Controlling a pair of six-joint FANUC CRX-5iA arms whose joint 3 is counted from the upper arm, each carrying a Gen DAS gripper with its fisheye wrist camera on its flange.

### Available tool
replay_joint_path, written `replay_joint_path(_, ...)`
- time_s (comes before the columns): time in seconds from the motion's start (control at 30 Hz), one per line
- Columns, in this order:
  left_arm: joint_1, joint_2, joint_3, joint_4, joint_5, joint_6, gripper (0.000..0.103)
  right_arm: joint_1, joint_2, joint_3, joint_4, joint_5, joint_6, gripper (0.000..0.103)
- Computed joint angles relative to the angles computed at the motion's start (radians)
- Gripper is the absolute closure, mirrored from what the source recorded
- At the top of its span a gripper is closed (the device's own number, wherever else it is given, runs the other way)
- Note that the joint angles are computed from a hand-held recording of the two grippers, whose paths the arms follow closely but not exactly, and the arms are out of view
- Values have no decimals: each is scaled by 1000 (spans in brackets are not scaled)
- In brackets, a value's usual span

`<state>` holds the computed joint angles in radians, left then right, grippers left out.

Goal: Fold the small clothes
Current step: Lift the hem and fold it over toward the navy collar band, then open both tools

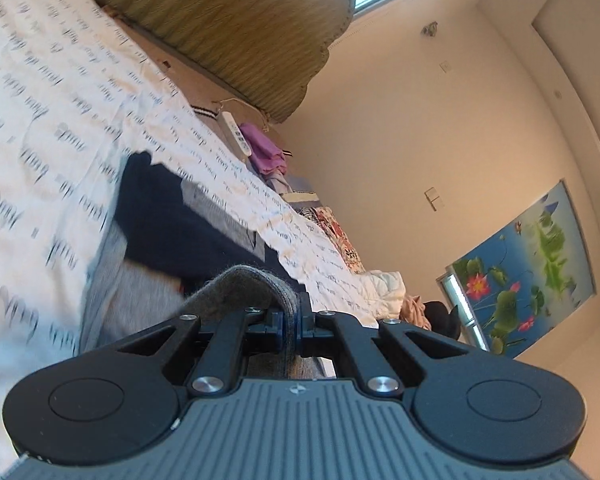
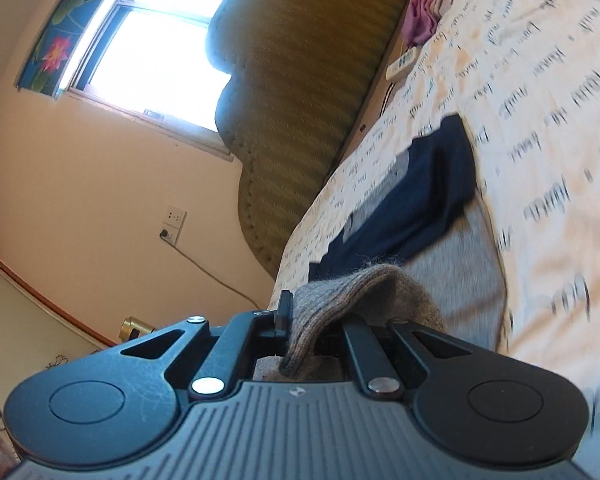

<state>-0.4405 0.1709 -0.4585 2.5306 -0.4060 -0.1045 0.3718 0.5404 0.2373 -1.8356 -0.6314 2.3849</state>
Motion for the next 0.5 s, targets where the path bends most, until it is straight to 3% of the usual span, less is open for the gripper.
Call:
replay_joint_path(0.1, 28, 82, 100, -49, 23, 8, 98, -6, 83, 135, 56, 25, -84, 98)
replay_joint_path(0.23, 36, 189, 244, 13, 74, -59, 98, 13, 198, 336, 227, 98, -304, 98)
replay_joint_path(0.33, 55, 272, 337, -3, 97, -32, 98, 42, 302, 510, 446, 135, -553, 98)
replay_joint_path(0.43, 75, 354, 433, -76, 153, 34, 98, 77, 411, 685, 682, 146, -805, 98)
replay_joint_path(0.5, 76, 401, 498, -67, 207, 28, 98, 100, 499, 821, 862, 135, -998, 98)
